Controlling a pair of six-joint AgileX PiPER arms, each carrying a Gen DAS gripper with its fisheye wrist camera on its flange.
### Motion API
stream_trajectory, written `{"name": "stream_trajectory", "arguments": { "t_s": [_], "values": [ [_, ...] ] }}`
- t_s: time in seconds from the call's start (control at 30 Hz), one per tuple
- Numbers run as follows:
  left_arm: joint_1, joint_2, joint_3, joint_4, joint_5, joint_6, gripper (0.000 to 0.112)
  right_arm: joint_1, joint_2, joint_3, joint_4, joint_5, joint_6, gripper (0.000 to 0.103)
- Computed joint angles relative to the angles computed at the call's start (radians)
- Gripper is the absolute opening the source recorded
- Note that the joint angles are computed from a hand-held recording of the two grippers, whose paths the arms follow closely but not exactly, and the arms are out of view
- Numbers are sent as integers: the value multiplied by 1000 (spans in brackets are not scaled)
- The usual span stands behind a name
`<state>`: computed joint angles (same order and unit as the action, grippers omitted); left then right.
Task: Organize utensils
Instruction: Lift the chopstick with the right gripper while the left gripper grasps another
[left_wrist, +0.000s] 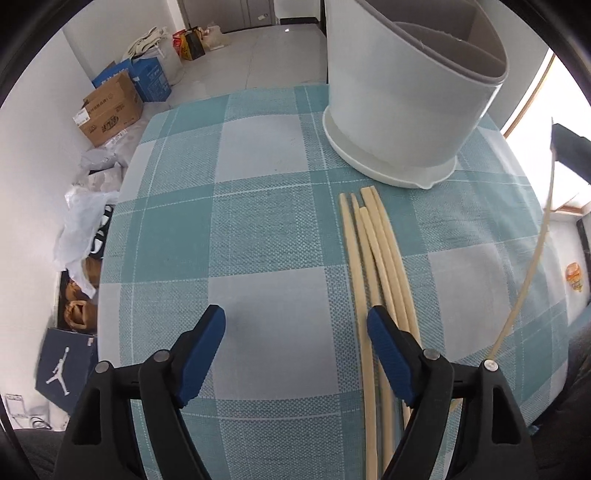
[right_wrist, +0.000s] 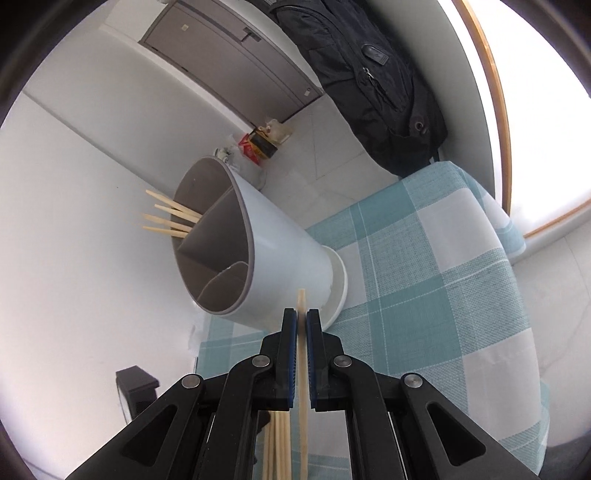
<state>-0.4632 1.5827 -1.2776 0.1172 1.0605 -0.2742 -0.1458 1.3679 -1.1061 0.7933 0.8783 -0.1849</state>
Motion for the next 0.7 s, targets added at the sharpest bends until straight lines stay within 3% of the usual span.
{"name": "stream_trajectory", "arguments": {
  "t_s": [0.2, 0.43, 0.57, 0.7],
  "values": [
    [-36, 21, -27, 52, 29, -3, 77, -30, -3, -8, 14, 16, -25, 4],
    [15, 53, -58, 26, 15, 9, 72, -80, -11, 0, 54, 46, -54, 4],
    [18, 84, -105, -7, 25, 34, 53, -92, -8, -2, 63, 57, -65, 4],
    [-16, 115, -161, -17, 66, 102, 19, -102, -3, -8, 68, 68, -67, 4]
  ]
}}
